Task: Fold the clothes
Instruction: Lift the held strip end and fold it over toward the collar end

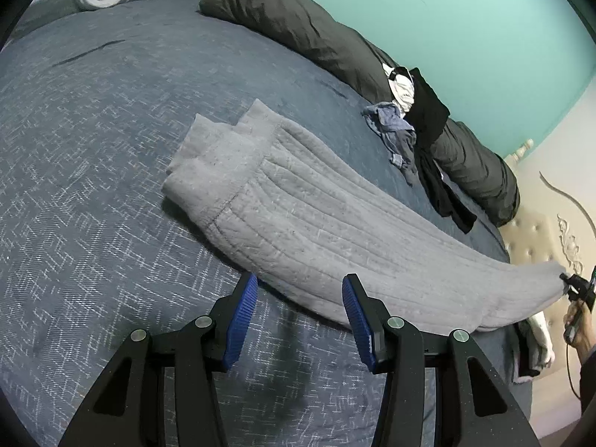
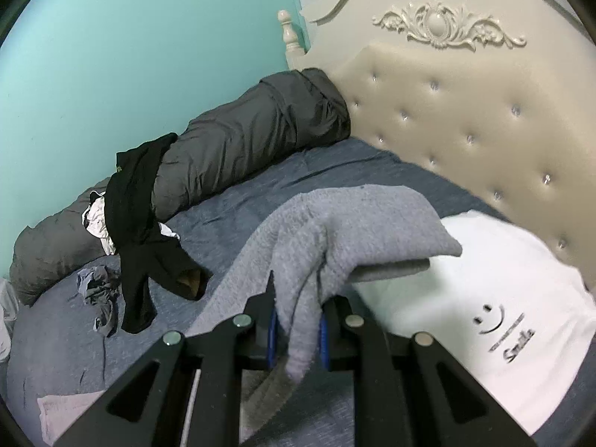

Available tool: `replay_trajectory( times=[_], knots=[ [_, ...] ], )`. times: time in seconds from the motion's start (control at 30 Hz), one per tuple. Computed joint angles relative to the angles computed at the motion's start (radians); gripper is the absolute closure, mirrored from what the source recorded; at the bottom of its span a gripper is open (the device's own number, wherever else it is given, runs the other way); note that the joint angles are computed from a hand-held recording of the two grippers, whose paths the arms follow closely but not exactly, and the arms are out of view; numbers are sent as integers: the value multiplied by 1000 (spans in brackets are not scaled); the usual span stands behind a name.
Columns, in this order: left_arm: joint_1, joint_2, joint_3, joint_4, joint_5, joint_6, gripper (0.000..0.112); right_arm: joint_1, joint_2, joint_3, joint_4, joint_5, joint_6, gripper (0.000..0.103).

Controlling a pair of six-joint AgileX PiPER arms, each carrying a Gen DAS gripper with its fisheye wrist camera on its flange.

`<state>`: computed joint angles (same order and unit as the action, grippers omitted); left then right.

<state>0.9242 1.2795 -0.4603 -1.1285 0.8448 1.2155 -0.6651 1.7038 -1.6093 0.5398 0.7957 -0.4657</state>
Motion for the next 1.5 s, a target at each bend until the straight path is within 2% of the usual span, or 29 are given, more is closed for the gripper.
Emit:
replay_trajectory(
  times=[0.2, 0.5, 0.7, 0.87, 1.07, 1.23, 1.4, 1.5],
  knots=[
    [-14, -21, 4, 6, 13, -11, 61, 79, -40, 52, 64, 19, -70, 87],
    [86, -51, -1, 46, 93, 9, 61, 300, -136, 114, 76, 11, -16, 87],
    [171, -54, -10, 77, 152, 38, 61, 562, -186, 133, -39, -34, 135, 87],
    [227, -25, -19, 91, 188, 66, 61, 840, -176, 130, -247, -90, 354, 87],
    [303, -4, -37, 108, 241, 96, 61, 1144, -67, 105, -482, -161, 612, 87],
    [353, 26, -55, 113, 275, 117, 61, 1333, 70, 27, -597, -178, 745, 87],
    [402, 64, -80, 120, 306, 127, 61, 1485, 229, -123, -751, -123, 855, 87],
    [422, 79, -92, 119, 319, 132, 61, 1537, 322, -201, -773, -87, 902, 87]
  ],
)
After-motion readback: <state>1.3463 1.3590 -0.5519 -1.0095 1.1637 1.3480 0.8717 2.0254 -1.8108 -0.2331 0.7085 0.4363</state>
